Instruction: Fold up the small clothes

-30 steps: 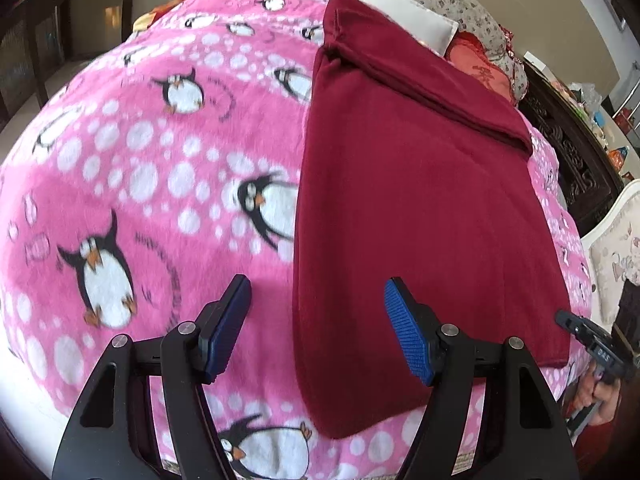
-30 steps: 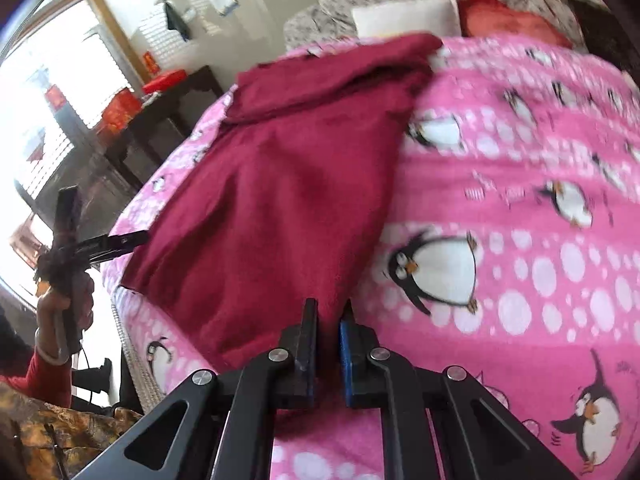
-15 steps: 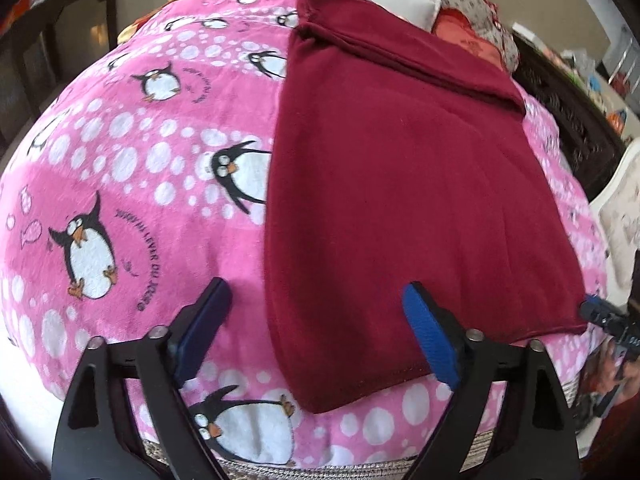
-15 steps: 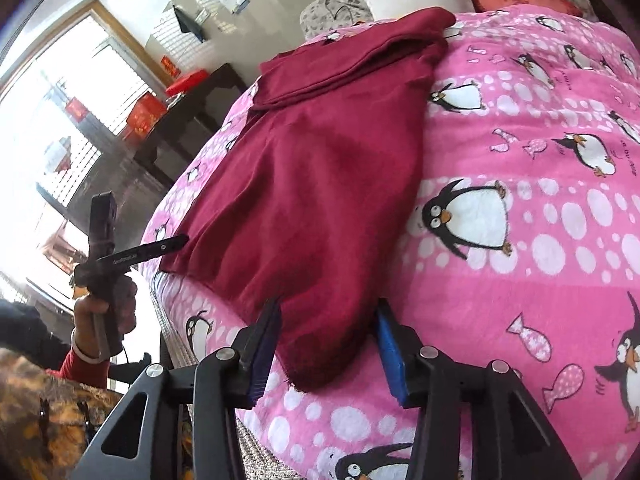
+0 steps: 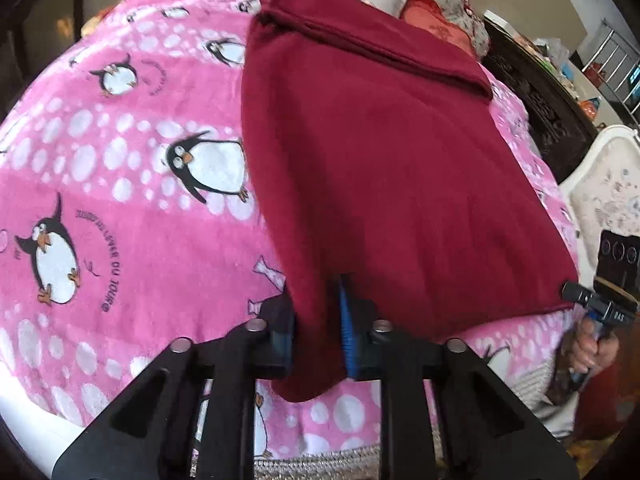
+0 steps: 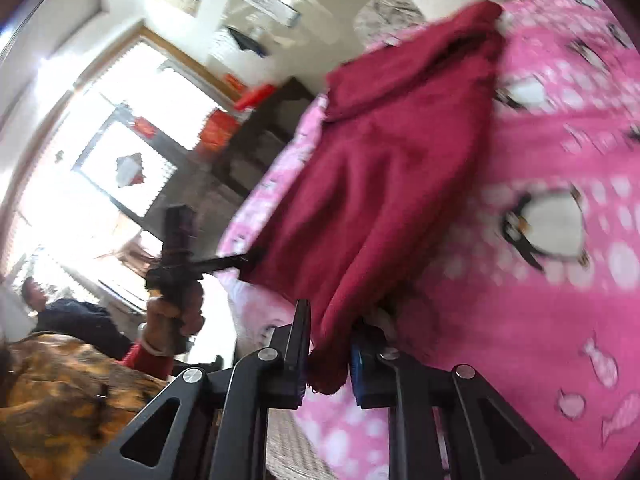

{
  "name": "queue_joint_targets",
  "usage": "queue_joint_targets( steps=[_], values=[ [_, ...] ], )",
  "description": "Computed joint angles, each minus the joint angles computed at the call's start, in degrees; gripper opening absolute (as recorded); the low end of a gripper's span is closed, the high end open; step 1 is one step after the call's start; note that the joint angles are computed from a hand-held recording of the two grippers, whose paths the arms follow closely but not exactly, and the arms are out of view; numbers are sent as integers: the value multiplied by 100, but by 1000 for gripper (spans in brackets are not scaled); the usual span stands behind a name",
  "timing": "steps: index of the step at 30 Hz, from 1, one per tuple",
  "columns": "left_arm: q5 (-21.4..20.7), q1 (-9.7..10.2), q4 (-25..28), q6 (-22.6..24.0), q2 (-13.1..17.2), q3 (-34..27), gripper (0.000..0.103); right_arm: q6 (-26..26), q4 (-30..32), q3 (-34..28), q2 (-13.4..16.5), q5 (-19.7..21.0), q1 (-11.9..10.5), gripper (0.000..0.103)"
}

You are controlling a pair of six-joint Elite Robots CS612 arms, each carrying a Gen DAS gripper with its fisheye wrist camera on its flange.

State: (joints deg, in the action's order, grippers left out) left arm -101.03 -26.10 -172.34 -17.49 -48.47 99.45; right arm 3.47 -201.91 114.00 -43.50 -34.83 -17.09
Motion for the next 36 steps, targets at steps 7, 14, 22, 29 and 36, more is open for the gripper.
queue_joint_targets(
  steps=[7, 14, 22, 29, 36],
  values=[
    [-631, 207, -197, 88, -69, -283, 9, 604, -1001, -517, 28, 512, -45, 14],
    [-940, 445, -133, -142, 430, -1654, 9, 1873, -1732, -1751, 327, 86, -109, 12],
    [-419, 571, 1226, -419, 1845, -4501, 9, 2461, -9, -3684, 1083, -1422, -95, 12],
    [-201, 583, 1729, -192, 2393, -5555, 9, 1948, 995, -4588, 1426, -2126, -4, 12],
    [-140, 571, 2613, -73, 2583, -6103, 14, 1944, 1573, -4443, 1224, -2717, 68, 45]
  ],
)
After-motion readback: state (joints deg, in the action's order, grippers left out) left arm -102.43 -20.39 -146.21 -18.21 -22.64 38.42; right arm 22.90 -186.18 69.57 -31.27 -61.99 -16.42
